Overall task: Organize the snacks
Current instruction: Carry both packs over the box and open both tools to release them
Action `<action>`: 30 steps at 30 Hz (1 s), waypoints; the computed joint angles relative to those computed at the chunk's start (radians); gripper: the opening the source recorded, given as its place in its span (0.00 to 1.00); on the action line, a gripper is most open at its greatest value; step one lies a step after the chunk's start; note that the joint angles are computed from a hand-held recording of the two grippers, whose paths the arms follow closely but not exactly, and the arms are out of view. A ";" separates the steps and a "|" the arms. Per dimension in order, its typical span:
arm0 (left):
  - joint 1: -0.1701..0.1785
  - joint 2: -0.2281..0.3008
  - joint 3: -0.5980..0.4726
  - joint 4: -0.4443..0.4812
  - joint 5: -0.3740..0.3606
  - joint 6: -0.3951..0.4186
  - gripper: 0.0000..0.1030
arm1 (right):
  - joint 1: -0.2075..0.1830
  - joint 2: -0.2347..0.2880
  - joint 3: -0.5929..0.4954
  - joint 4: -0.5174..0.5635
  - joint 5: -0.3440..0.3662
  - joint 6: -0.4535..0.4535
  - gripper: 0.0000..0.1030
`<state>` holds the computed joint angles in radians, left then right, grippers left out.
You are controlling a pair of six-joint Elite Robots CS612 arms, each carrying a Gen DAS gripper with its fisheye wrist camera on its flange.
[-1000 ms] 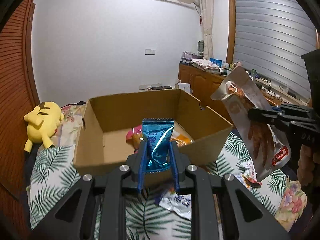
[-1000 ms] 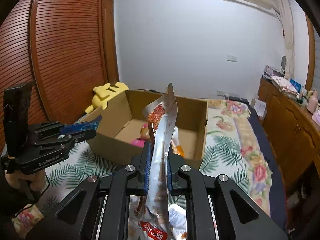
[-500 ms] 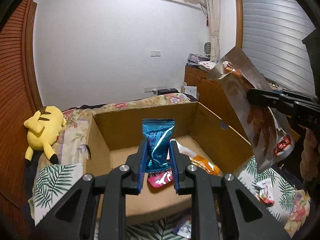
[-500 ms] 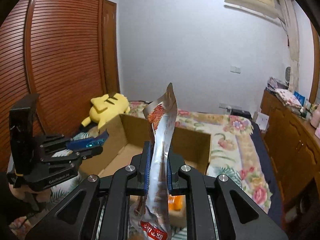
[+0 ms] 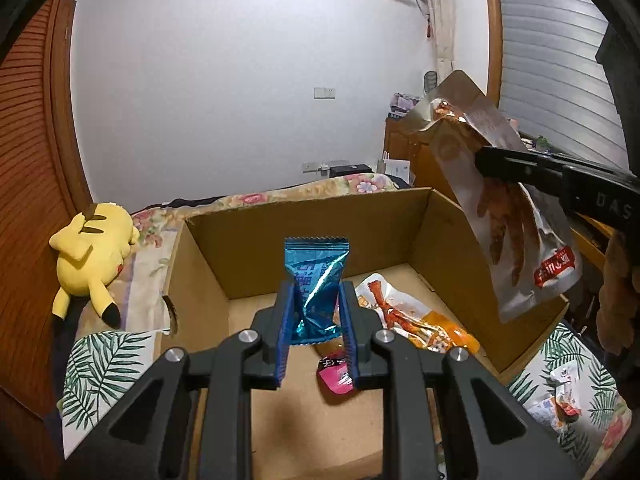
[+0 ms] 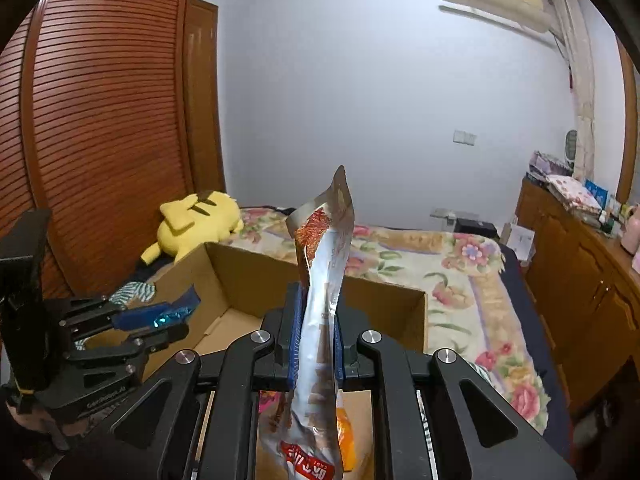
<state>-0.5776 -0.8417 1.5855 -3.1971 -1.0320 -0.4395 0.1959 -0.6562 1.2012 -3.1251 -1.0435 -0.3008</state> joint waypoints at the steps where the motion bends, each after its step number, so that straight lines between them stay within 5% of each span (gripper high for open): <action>1: 0.001 0.003 -0.003 0.007 -0.002 -0.001 0.20 | 0.001 0.004 -0.003 0.001 -0.003 -0.002 0.10; 14: -0.003 0.013 0.003 0.014 0.018 -0.016 0.33 | 0.024 0.035 -0.019 0.081 -0.048 -0.056 0.10; 30: -0.040 -0.015 0.074 -0.109 0.077 0.030 0.45 | 0.022 0.019 0.018 0.105 -0.045 -0.099 0.12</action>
